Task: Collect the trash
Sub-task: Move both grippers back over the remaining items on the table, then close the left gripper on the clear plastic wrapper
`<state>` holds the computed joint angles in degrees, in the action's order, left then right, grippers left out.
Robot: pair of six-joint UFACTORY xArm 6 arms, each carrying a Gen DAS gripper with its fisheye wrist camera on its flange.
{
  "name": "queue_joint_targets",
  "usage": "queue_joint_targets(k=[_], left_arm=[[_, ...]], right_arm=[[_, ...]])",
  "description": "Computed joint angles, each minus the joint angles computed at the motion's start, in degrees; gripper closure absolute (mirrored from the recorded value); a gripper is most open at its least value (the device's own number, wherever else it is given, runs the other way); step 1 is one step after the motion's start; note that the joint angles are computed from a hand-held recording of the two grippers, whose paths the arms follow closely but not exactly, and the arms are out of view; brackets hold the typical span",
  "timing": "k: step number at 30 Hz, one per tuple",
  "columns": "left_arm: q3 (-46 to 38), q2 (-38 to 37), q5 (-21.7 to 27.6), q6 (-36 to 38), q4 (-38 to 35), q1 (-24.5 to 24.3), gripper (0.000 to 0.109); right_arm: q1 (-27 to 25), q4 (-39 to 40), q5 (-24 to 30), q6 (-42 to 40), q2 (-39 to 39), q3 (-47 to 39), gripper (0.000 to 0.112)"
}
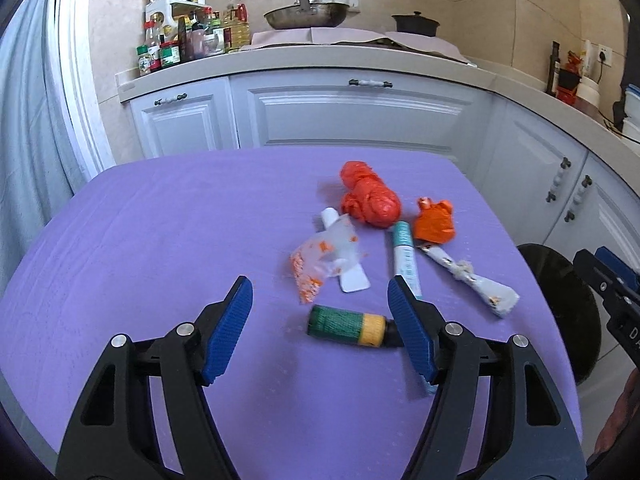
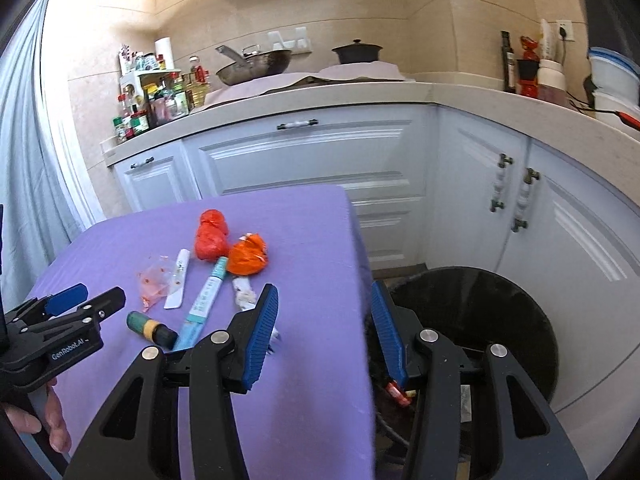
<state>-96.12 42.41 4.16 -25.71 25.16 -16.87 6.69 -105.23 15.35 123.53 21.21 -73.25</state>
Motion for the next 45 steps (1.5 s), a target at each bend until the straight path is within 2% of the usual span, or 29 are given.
queue_joint_targets(k=[7,11,18,20,24,27,31,42,45], left_arm=[[-7.5,5.2,3.5,12.9,-12.5,-0.5,0.040],[-13.8,9.1,5.9,15.8,-13.8,-0.6,0.040],[-25.7,16.1,11.9,25.2,-20.7,-1.3,0.041],[-27.7,17.3,13.0,27.5,-22.4,-1.4,0.048],[-32.4,20.0,16.5,33.0,-27.0,-1.6,0.073],[-32.8,20.5,17.1,35.7,-28.7,-1.7,0.090],[-31.0,19.7,15.8,38.2,-30.6,-1.7,0.098],[-24.7,15.6,12.8,42.5,-37.3,-0.9,0.100],[-23.6,14.9,11.8,41.4,-36.4,-0.5,0.100]], right_arm=[[0.2,6.0,-1.6,-7.0,4.7,-5.6,0.064],[-0.2,8.8,-2.8,-10.0,6.9,-8.2,0.064],[-0.6,13.6,-4.0,-15.6,10.0,-12.1,0.061],[-0.5,14.5,-4.1,-16.6,10.5,-12.7,0.060],[-0.4,16.6,-4.5,-18.9,11.5,-13.6,0.060],[-0.4,18.0,-4.7,-20.4,11.9,-13.9,0.060],[-0.2,19.0,-4.8,-21.3,12.1,-13.7,0.060],[0.1,20.0,-4.5,-22.3,12.1,-13.6,0.060],[0.2,19.5,-4.5,-21.7,11.9,-13.3,0.060]])
